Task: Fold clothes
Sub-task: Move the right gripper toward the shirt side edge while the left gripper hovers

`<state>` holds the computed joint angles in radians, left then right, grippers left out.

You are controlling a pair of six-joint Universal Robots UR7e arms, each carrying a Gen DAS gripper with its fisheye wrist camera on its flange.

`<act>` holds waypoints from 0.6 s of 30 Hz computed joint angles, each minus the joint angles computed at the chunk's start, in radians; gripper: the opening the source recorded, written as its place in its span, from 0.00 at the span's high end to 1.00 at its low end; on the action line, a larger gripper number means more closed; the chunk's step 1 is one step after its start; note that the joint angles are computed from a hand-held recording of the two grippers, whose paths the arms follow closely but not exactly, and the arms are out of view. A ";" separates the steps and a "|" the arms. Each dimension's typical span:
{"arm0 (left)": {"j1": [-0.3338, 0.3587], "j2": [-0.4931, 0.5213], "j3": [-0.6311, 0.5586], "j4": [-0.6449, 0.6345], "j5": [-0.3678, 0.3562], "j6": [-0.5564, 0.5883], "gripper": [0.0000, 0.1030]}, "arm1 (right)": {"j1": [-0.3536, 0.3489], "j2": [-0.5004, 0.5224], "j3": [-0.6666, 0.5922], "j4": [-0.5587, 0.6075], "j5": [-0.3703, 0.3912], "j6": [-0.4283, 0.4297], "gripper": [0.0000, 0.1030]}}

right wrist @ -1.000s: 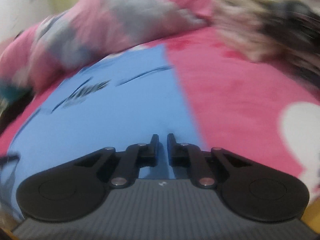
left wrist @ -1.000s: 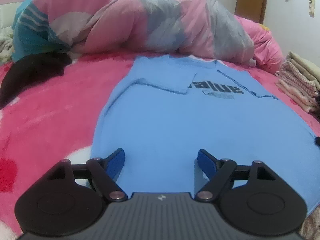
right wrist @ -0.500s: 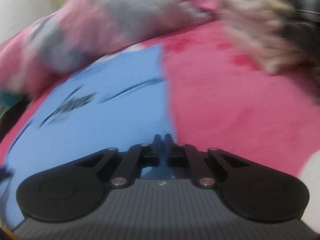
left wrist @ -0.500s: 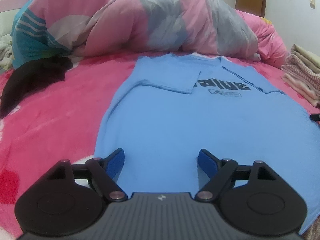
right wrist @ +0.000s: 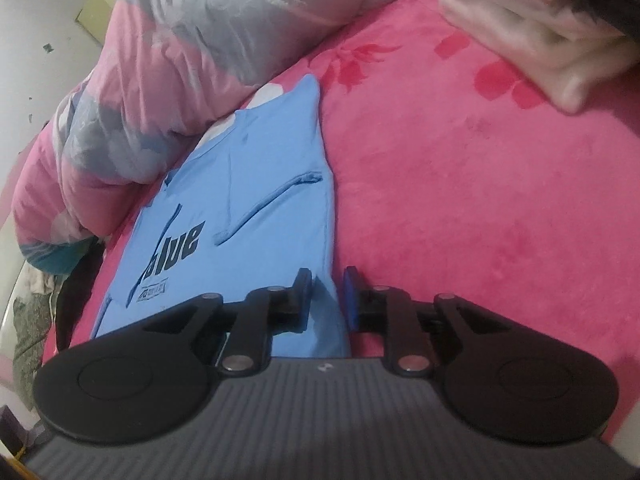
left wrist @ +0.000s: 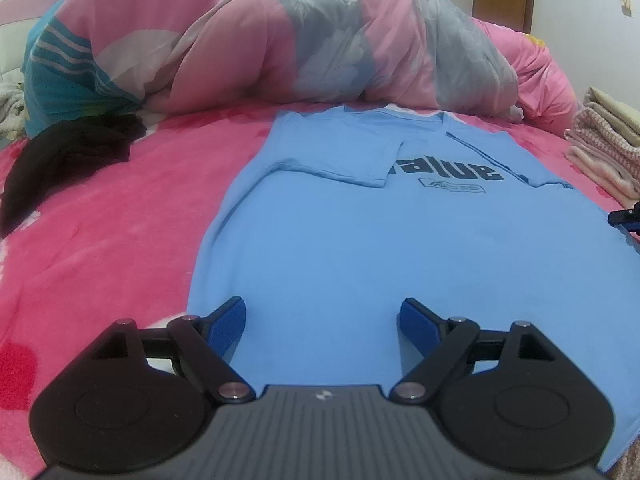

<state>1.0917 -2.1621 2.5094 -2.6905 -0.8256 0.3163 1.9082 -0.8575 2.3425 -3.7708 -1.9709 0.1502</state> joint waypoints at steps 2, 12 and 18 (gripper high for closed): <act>-0.001 0.002 0.001 -0.005 0.003 0.001 0.16 | 0.003 0.003 -0.006 0.002 -0.016 -0.030 0.99; 0.011 0.012 0.001 -0.025 -0.008 0.018 0.16 | 0.017 0.015 -0.011 -0.055 -0.100 -0.122 0.98; 0.016 0.023 0.001 -0.043 -0.008 0.030 0.15 | -0.010 -0.005 -0.054 -0.020 -0.035 -0.100 0.92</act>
<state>1.1075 -2.1389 2.5109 -2.7340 -0.8339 0.3465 1.8987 -0.8623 2.2881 -3.7909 -2.0059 0.0499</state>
